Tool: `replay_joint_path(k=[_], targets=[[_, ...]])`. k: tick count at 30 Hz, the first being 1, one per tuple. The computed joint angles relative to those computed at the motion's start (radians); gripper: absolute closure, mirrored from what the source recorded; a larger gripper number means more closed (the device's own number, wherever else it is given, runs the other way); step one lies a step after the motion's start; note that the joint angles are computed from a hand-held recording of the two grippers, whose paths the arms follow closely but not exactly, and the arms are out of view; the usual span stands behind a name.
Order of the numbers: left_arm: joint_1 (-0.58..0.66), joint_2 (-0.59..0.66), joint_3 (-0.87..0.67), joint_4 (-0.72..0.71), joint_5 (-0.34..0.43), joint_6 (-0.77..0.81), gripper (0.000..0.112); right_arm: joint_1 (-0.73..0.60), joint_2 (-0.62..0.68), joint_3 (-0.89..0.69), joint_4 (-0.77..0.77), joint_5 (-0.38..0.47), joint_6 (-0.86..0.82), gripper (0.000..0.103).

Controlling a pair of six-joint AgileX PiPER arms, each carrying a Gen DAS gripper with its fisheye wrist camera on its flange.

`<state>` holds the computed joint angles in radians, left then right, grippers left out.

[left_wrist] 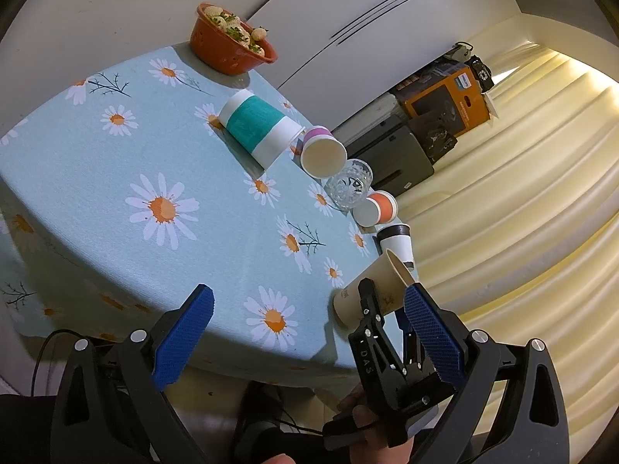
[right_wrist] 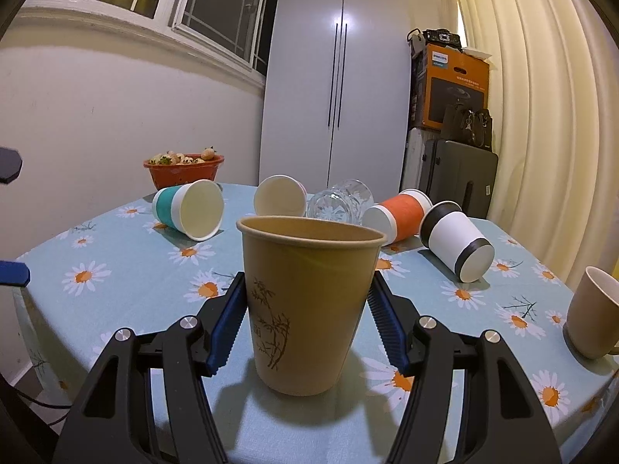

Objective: Flip cup upright
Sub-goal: 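Lower the tan cup onto the tablecloth and open the right gripper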

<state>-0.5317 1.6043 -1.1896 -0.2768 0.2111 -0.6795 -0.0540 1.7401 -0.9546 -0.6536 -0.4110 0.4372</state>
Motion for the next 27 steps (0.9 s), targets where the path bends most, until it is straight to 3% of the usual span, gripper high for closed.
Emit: replay_joint_path(k=[6,10,17,27], targets=[[0.000,-0.002,0.003,0.004,-0.006,-0.004,0.016,0.001,0.006,-0.001,-0.037,0.014,0.035,0.040],[0.000,-0.005,0.001,0.022,-0.001,-0.014,0.016,-0.007,0.003,-0.009,-0.103,0.015,0.118,0.025],[-0.008,-0.005,-0.008,0.108,0.010,-0.083,0.016,-0.008,-0.021,0.005,-0.126,0.024,0.143,0.015],[-0.031,-0.012,-0.017,0.334,0.026,-0.264,0.016,-0.062,-0.112,0.027,-0.413,0.029,0.438,0.005]])
